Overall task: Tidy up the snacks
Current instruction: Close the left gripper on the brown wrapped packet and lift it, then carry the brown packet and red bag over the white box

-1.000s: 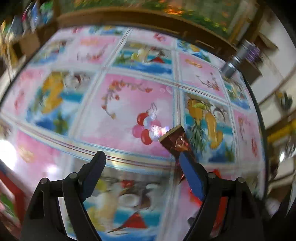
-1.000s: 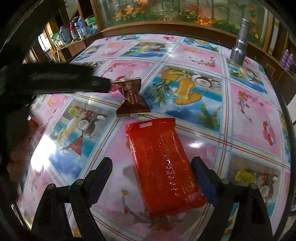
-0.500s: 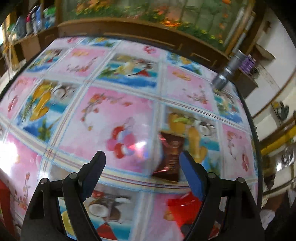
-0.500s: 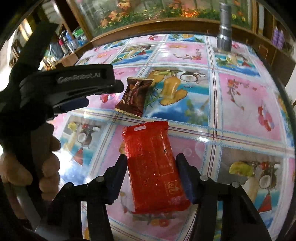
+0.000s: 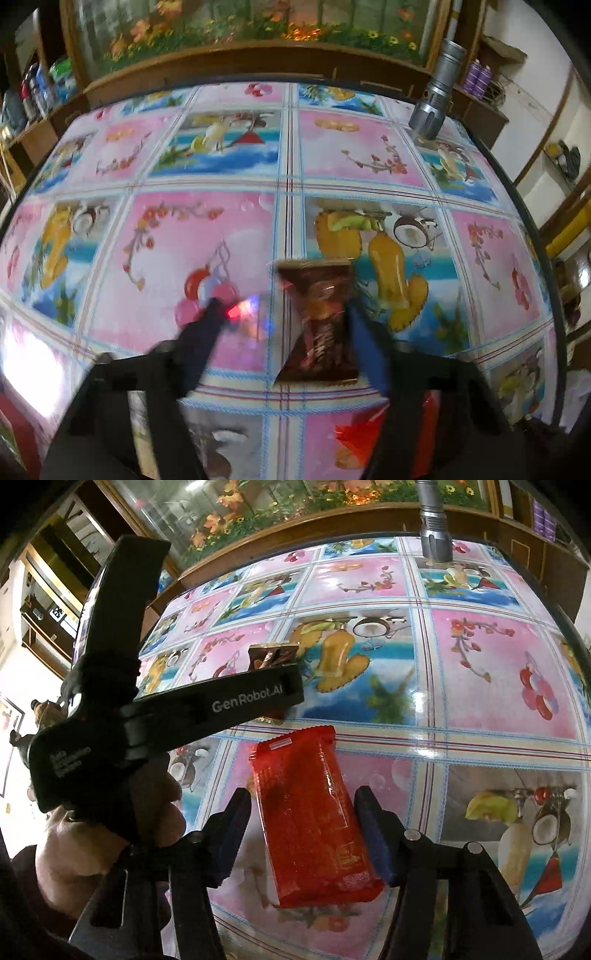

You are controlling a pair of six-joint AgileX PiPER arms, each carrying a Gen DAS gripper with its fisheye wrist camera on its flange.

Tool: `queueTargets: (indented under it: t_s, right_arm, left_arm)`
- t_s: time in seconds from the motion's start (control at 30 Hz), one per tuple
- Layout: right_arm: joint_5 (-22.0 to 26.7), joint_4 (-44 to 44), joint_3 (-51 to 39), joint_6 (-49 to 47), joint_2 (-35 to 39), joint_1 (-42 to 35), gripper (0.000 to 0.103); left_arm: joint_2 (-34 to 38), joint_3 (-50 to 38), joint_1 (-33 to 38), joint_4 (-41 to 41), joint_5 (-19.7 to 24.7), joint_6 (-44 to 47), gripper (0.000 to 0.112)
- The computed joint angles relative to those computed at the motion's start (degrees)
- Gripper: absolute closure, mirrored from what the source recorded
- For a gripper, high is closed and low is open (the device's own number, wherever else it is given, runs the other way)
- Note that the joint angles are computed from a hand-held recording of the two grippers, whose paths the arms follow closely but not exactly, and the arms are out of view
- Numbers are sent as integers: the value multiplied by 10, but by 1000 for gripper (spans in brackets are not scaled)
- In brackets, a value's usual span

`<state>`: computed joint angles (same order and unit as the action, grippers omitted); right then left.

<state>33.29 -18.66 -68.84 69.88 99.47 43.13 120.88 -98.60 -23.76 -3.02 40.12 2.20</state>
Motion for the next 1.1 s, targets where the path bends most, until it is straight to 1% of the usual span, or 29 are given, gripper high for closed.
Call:
queueTargets:
  t_s: [0.03,0.07,0.17,0.33,0.4,0.43,0.47,0.5,0.53,0.57,0.6,0.67,0.7,0.73,0.77,0.87,0.9,0.97,1.0,1.07,1.1]
  right_arm:
    - [-2,0,1,-1,0,-1,40]
    - [1,-1,-1,-1,2,0,39]
    - [11,-8,-8,3,6,4,39]
    - [42,-35,-30,17,20,15,38]
    - [63,-68,-43,51,31,25,36]
    - [99,-96,-64,69,47,36,34]
    - [123,-109,-80,70,60,44,32]
    - [162,-121,-108,64,81,55,30]
    - [207,-131,-144,55,107,68,30]
    - [241,-146,-169,55,128,80,31]
    - [253,-153,-179,61,135,87,31]
    - [243,-139,-177,59,131,87,36]
    - [242,-137,-175,56,129,87,39]
    - [241,-136,-172,57,126,88,48]
    - [238,-137,-168,62,124,89,54]
    - [254,-155,-172,91,129,102,55]
    - [264,-161,-179,102,134,108,55]
    - [288,-169,-198,121,147,115,56]
    - [303,-174,-209,132,155,123,56]
    - [316,-175,-222,151,163,139,56]
    - [323,-174,-230,155,168,146,56]
  left_arm:
    - [1,-2,-1,10,-2,3,77]
    - [1,-1,-1,13,-7,13,80]
    - [-8,17,10,-16,-20,65,87]
    - [-50,84,43,-76,-32,141,88]
    - [-71,118,63,-102,-34,177,88]
    - [-84,138,74,-119,-36,198,89]
    - [-95,155,83,-131,-37,212,89]
    - [-114,184,93,-144,-45,232,89]
    - [-135,216,107,-162,-48,257,89]
    - [-153,243,118,-177,-52,278,89]
    - [-174,275,130,-196,-58,308,89]
    - [-226,354,157,-236,-81,380,89]
    - [-249,389,174,-259,-84,420,89]
    - [-270,417,190,-282,-84,457,89]
    - [-297,450,213,-306,-74,502,89]
    - [-353,513,286,-361,-26,608,89]
    - [-367,526,304,-366,-14,628,89]
    - [-396,555,358,-382,29,684,89]
    - [-404,561,377,-384,48,701,89]
    - [-418,572,420,-386,83,742,89]
    - [-420,573,433,-386,93,753,89]
